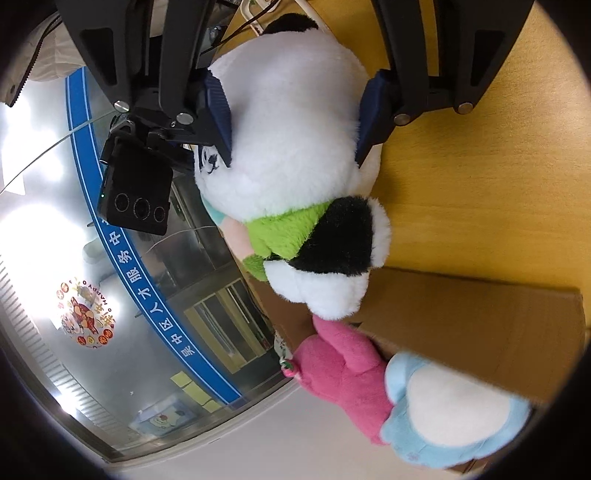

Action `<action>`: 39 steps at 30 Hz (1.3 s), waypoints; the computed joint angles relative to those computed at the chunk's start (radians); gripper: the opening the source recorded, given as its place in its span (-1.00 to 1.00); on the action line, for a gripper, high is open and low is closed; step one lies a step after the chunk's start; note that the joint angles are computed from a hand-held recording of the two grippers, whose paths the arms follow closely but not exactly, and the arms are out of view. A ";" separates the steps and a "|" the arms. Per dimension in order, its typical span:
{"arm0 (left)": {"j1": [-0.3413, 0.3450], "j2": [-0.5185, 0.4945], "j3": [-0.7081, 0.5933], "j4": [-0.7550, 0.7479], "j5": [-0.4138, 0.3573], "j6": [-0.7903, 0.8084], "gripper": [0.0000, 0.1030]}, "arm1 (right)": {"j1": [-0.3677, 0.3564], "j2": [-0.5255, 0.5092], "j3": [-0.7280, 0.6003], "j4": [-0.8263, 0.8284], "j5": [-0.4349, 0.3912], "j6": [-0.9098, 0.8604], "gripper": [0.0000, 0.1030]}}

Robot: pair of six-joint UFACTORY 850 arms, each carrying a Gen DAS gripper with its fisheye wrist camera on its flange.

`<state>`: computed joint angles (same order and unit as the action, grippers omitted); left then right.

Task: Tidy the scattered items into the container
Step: 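Lift the panda with both grippers and lower it into the box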

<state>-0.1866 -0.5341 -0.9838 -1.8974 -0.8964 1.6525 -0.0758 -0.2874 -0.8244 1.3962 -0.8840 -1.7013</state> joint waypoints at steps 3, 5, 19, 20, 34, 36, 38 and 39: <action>-0.005 0.040 0.004 -0.014 0.011 0.021 0.12 | -0.015 0.030 0.009 0.029 -0.036 -0.029 0.54; -0.007 0.073 -0.009 -0.015 0.029 0.035 0.12 | -0.019 0.049 0.000 0.046 -0.054 -0.045 0.54; -0.002 -0.177 -0.663 0.398 0.223 -0.310 0.13 | -0.008 -0.243 -0.557 -0.013 -0.087 0.116 0.56; -0.003 -0.221 -0.718 0.456 0.234 -0.379 0.13 | -0.005 -0.292 -0.611 -0.035 -0.089 0.152 0.56; -0.034 -0.436 -0.905 0.843 0.280 -0.729 0.16 | 0.086 -0.542 -0.874 -0.506 -0.031 0.628 0.86; -0.033 -0.430 -0.899 0.849 0.278 -0.726 0.17 | 0.093 -0.514 -0.846 -0.526 0.010 0.627 0.87; -0.032 -0.428 -0.897 0.857 0.280 -0.725 0.17 | 0.087 -0.459 -0.791 -0.497 0.051 0.561 0.86; -0.032 -0.431 -0.901 0.863 0.281 -0.727 0.17 | 0.081 -0.441 -0.777 -0.474 0.052 0.528 0.85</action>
